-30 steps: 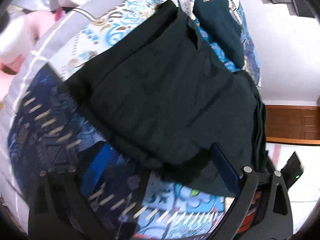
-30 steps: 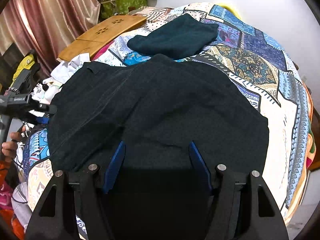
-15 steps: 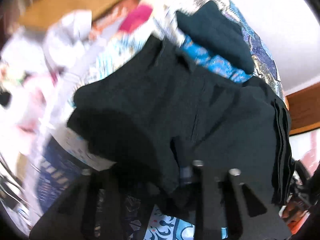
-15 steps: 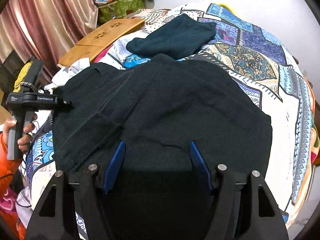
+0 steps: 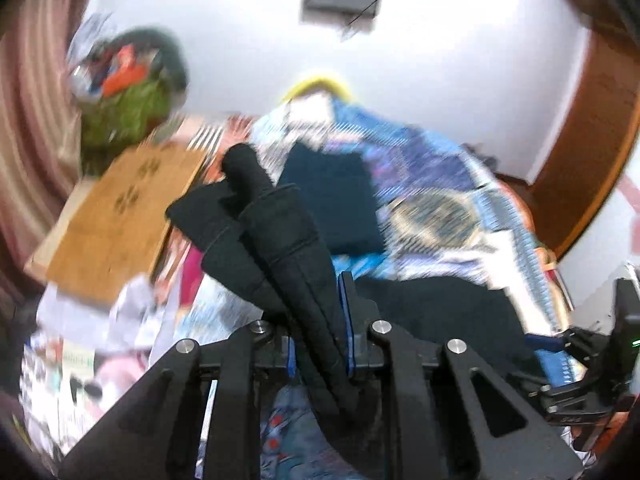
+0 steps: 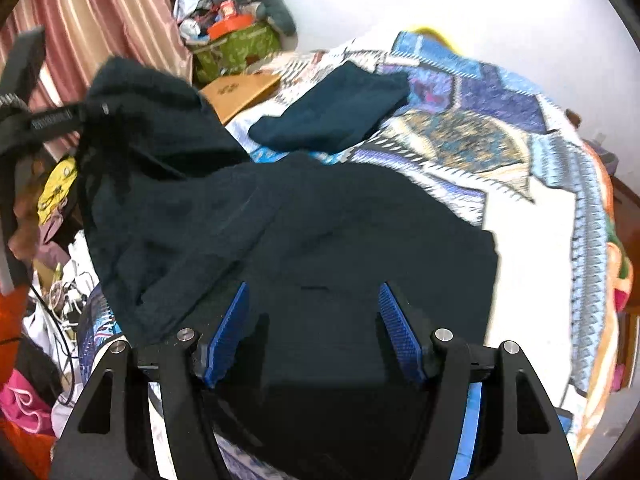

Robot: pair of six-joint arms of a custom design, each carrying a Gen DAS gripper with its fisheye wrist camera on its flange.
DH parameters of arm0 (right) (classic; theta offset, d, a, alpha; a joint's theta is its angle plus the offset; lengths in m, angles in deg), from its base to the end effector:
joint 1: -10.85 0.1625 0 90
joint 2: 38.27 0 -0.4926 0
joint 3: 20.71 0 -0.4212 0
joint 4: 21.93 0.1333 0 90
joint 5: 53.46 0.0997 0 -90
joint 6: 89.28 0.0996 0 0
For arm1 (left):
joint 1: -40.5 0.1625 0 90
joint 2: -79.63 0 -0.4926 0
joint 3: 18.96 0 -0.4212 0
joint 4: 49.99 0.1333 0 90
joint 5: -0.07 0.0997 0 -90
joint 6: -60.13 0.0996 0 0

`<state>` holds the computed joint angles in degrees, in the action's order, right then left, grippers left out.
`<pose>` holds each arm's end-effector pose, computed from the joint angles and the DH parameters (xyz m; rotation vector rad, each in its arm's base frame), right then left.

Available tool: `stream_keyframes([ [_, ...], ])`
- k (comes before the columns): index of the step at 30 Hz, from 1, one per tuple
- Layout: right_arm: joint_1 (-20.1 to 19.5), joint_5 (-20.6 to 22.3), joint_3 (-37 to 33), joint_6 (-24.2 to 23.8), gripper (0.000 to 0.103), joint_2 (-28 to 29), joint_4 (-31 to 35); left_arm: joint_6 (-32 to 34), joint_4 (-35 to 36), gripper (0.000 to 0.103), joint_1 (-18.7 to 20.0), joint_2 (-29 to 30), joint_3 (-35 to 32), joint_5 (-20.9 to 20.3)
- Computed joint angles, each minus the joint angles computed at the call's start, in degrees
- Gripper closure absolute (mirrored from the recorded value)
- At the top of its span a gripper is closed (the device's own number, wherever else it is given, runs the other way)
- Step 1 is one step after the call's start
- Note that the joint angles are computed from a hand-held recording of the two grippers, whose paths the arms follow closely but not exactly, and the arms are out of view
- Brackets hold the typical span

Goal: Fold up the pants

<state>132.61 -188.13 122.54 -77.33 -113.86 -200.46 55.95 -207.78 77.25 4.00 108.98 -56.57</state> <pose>0.2649 -0.3077 0.2193 0.2372 -2.4289 0.7881 -0.2865 -0.4487 0.2528 1.0103 2.4753 -0.7030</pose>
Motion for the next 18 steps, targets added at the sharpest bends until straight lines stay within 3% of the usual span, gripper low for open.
stream_keyframes([
  [7,0.13,-3.65,4.12,5.28,0.04,-6.24,1.24,4.23,-2.75,0.086,-6.44,4.79,-2.18,-6.43],
  [14,1.07,-7.2,7.25,10.91,0.04,-12.26,5.37,6.53,-0.08,0.086,-10.39,11.98,-1.39,-14.94],
  [18,1.44,-7.9,9.09,14.36,0.04,-15.0,7.2,8.45,0.53,0.086,-12.54,15.9,0.61,-15.25],
])
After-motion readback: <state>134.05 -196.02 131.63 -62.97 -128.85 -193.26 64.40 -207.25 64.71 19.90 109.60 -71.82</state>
